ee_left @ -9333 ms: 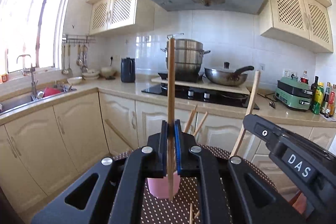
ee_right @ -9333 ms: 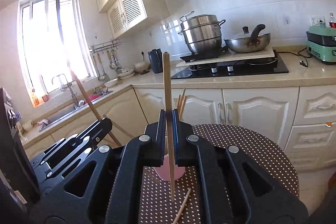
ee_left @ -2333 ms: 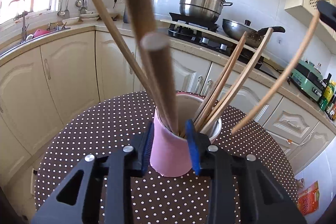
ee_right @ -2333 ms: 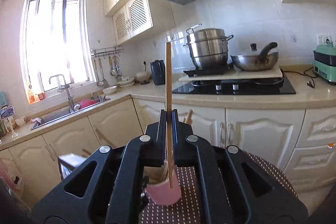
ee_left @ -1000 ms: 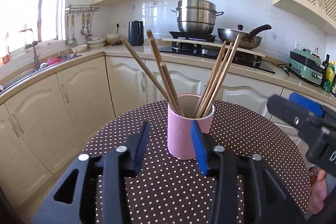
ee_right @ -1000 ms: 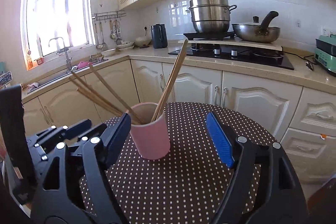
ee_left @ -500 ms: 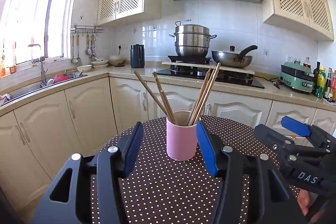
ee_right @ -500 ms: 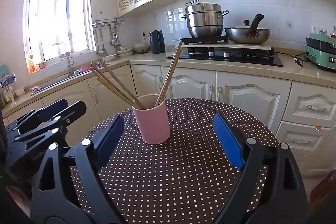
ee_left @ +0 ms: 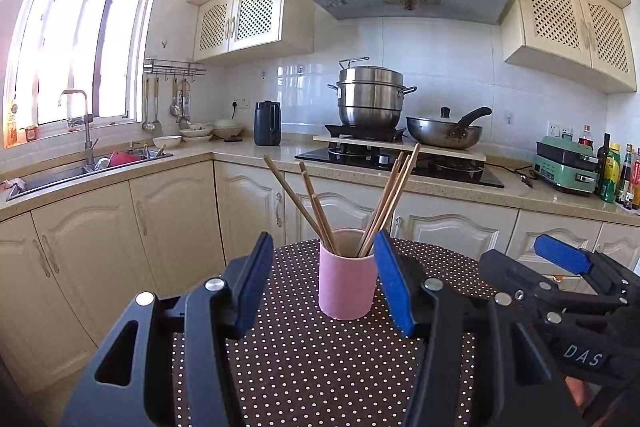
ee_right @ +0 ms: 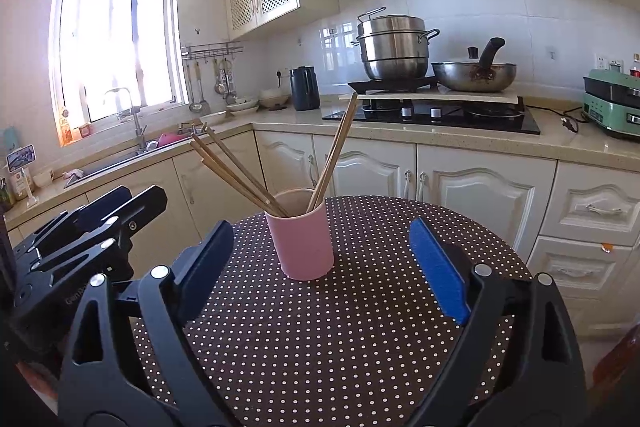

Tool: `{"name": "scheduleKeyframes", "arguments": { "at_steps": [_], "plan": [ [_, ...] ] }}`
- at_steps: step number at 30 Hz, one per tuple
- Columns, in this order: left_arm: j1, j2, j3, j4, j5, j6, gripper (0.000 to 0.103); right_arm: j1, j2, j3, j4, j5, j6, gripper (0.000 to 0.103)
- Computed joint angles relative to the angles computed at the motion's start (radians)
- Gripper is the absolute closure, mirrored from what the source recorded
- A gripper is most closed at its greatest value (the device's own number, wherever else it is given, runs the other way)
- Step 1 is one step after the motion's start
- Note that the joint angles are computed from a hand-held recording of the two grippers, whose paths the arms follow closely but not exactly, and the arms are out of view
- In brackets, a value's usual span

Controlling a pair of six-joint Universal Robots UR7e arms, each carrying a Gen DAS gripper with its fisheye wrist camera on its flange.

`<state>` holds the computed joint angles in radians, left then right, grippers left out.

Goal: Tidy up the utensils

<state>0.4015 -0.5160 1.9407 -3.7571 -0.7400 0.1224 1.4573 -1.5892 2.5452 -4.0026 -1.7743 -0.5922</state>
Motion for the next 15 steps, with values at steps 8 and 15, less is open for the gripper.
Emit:
{"name": "scheduleKeyframes", "arguments": {
  "at_steps": [8,15],
  "plan": [
    [-0.007,0.002,0.004,-0.004,-0.005,0.004,0.05,-0.012,-0.015,0.002,0.032,0.01,0.029,0.014],
    [-0.011,0.0,0.004,0.002,-0.005,-0.005,0.05,-0.017,-0.027,0.01,0.039,0.016,0.027,0.014]
  ]
}}
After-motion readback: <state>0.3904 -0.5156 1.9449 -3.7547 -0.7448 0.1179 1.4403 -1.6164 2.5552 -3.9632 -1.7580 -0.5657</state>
